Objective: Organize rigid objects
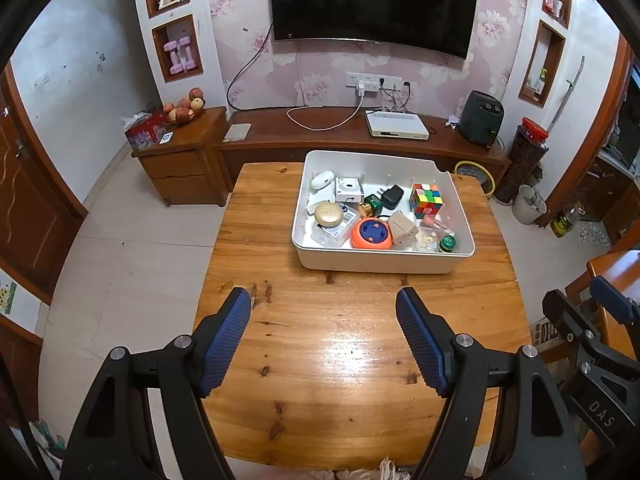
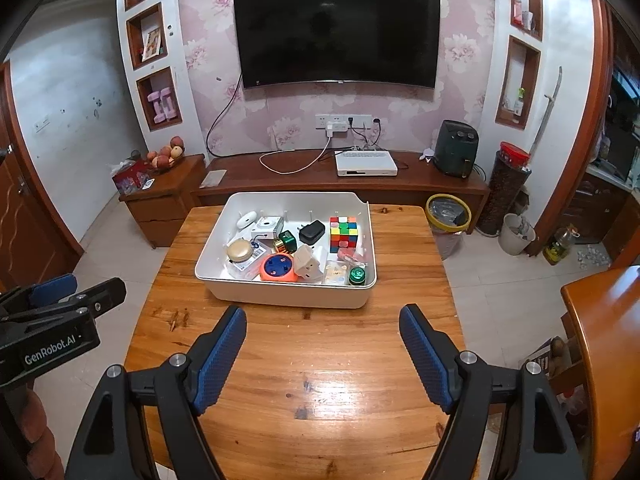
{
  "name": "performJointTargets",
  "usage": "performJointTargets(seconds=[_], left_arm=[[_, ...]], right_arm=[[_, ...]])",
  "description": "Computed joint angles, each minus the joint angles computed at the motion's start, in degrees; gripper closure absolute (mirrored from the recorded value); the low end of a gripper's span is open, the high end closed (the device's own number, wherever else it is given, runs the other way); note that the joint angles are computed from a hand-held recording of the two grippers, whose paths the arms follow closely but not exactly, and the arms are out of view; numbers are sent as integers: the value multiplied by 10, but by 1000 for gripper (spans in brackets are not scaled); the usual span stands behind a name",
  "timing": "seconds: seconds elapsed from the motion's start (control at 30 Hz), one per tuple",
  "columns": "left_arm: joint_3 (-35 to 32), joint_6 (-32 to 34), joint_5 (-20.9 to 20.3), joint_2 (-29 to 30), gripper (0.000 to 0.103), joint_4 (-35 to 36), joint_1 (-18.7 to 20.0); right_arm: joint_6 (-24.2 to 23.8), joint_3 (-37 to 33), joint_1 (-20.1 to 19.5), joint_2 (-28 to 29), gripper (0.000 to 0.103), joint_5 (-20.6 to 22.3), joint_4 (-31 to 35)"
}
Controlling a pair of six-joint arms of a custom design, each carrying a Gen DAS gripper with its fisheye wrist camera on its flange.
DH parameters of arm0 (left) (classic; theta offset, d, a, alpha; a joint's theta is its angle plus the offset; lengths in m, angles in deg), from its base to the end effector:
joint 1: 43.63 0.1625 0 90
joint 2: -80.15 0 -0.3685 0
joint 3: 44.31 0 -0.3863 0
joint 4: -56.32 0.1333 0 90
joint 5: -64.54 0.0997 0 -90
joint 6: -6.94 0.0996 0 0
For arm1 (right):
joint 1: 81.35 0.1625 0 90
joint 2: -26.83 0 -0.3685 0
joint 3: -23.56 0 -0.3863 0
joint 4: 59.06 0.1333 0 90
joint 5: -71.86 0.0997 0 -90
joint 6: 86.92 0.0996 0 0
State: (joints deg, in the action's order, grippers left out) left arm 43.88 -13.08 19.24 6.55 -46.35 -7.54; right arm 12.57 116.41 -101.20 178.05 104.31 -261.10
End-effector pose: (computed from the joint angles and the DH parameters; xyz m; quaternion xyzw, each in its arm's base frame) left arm -0.3450 -0.5031 0.3446 0.2756 0.8827 -0.2162 0.3131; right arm 0.4143 -0.3807 0.2227 -0.0135 -0.8243 0.4058 0.3946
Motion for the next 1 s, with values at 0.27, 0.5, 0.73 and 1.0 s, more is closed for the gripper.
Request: performJointTargets(seconds=[0.27,0.5,0.73,1.0], left_arm=[[7,1,-2,-5,25,6,-5],[4,7,-10,-1,25,12,-5],[-2,9,-17,4,25,13,-3],[-7,6,-17,9,25,19,-1]], right_arm=[[11,-3,2,2,23,8,-8],[14,0,2,2,23,13,-12],[5,1,-3,3,23,19,-7],[-2,3,-8,2,23,23,3]])
